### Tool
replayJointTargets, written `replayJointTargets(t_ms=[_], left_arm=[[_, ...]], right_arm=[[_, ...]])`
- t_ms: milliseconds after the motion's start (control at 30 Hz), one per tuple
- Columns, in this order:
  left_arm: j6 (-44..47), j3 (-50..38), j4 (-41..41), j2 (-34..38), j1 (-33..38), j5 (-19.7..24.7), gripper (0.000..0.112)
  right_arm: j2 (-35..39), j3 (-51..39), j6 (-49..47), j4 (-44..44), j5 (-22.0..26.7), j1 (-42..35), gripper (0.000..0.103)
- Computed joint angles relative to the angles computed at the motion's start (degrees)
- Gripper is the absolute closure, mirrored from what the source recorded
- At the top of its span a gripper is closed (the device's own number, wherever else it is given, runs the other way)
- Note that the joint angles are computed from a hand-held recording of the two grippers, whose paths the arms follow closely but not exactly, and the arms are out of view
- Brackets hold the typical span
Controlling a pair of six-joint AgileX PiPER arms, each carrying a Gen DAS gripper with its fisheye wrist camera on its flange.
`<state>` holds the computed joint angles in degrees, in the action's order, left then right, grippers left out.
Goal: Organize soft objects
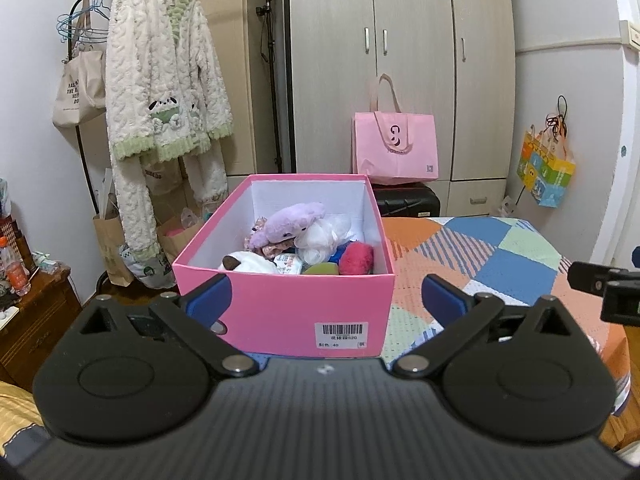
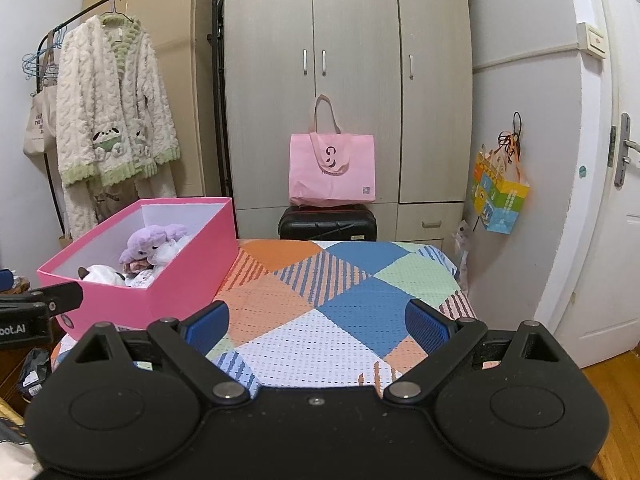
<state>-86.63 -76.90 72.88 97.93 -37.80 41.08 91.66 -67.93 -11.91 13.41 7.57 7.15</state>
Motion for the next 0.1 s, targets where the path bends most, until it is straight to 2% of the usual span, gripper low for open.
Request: replayJointTargets(t_ms=[100], left_arm=[[-0.1,0.0,-0.1,0.0,0.0,0.0,0.009]], right_arm=[[-0.1,0.2,-0.2,0.0,0.0,0.0,0.006]])
